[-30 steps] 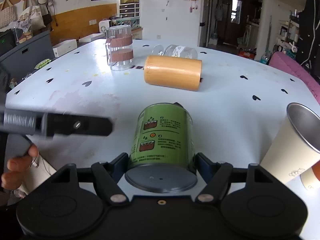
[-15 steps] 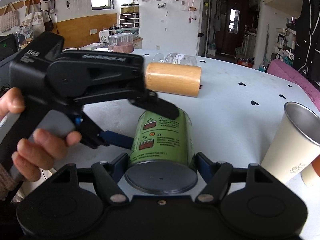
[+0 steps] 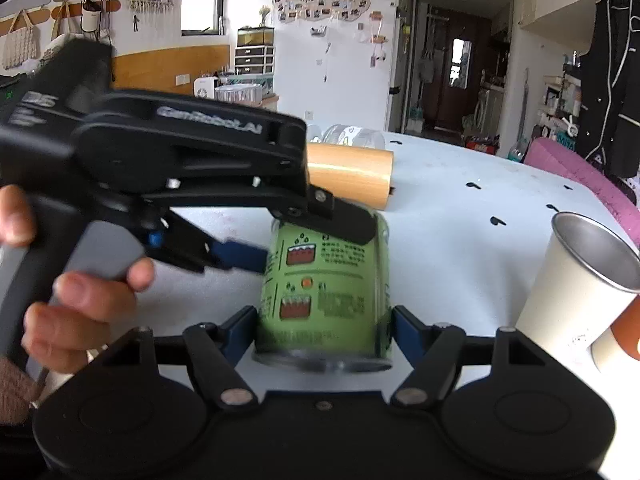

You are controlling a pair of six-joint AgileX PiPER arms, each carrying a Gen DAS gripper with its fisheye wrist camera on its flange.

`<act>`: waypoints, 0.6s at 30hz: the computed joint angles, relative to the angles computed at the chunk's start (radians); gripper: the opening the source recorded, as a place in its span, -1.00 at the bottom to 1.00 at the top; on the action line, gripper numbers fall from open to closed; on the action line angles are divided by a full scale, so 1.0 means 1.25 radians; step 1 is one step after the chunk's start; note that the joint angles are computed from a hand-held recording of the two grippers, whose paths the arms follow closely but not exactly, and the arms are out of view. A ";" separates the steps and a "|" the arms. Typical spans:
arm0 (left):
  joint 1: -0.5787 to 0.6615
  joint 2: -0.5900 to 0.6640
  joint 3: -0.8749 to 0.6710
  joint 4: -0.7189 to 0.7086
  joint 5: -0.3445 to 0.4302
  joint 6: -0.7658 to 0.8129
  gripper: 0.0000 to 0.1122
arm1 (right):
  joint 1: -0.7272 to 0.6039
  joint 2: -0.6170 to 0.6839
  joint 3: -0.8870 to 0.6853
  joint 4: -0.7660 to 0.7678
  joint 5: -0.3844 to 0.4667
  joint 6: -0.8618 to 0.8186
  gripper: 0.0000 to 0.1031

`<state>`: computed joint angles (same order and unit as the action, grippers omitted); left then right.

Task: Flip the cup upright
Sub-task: 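Grasp the green can body with the left gripper while the right gripper holds it, then rotate the can open end up with the left gripper while the right gripper releases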

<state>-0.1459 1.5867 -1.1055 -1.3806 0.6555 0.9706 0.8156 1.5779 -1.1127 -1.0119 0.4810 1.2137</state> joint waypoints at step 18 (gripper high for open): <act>-0.219 -0.100 0.101 0.113 -0.301 0.252 0.31 | 0.071 0.024 0.185 -0.570 0.089 0.701 0.43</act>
